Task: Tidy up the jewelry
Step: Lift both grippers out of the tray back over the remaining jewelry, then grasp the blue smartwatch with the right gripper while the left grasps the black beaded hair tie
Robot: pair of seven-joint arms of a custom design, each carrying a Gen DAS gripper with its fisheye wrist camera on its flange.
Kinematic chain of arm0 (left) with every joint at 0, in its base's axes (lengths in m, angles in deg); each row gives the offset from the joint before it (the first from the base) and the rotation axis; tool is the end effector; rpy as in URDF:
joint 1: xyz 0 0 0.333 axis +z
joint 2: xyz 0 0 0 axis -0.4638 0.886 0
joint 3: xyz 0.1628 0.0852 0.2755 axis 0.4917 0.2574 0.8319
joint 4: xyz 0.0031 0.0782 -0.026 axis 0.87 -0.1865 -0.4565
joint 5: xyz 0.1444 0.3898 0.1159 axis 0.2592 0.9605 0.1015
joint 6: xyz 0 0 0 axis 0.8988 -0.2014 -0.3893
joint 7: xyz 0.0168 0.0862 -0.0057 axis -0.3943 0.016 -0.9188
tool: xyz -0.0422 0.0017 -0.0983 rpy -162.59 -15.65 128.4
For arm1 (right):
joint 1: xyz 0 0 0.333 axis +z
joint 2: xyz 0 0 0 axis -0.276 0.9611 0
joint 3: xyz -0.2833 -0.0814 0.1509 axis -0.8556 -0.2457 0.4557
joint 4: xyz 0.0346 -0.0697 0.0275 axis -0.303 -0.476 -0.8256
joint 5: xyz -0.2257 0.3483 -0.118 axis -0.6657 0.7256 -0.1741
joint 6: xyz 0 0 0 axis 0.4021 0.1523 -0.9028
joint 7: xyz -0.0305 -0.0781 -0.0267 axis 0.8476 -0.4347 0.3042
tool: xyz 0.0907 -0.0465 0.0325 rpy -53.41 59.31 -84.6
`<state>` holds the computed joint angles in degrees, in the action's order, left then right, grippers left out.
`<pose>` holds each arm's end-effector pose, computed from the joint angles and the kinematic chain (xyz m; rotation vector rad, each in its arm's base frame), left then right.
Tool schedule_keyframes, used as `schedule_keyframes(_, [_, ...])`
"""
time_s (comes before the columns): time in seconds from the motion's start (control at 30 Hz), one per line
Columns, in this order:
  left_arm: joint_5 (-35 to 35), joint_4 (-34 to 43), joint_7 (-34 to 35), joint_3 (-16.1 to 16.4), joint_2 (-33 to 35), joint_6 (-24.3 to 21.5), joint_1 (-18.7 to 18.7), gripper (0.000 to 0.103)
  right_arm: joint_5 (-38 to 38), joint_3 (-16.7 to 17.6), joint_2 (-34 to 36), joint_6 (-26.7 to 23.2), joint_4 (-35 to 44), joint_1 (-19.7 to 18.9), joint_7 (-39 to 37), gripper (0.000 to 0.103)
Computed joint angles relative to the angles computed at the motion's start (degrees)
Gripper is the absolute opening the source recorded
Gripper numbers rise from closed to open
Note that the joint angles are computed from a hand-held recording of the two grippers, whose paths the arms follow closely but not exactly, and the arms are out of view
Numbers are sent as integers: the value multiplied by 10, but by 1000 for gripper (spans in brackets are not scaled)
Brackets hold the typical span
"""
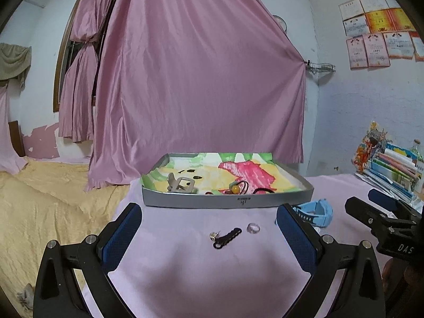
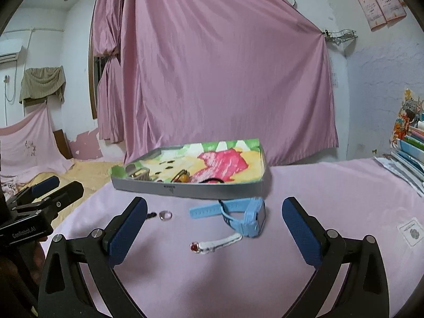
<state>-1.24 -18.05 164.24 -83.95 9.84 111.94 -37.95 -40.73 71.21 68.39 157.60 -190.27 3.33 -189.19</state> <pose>0.7127 -0.3911 0.4287 -1.0476 1.9523 -1.4564 0.5828 0.2303 0.4105 -1.0355 1.8507 -1.1957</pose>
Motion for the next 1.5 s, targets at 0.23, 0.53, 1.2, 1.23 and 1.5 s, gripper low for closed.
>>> schedule_keyframes(0.23, [-14, -6, -1, 7, -5, -32, -2, 102, 31, -6, 13, 33, 11, -7, -21, 100])
schedule_keyframes(0.53, [-72, 54, -9, 72, 1, -167, -48, 102, 41, -22, 26, 128, 24, -23, -18, 100])
schedule_keyframes(1.2, [-73, 214, -23, 132, 77, -353, -104, 67, 165, -50, 49, 160, 46, -42, -75, 71])
schedule_keyframes(1.23, [-68, 230, -29, 138, 85, -366, -109, 63, 172, -51, 52, 164, 50, -44, -81, 70])
schedule_keyframes(1.5, [-52, 381, -47, 144, 166, -468, -127, 52, 254, -64, 83, 189, 76, -49, -147, 56])
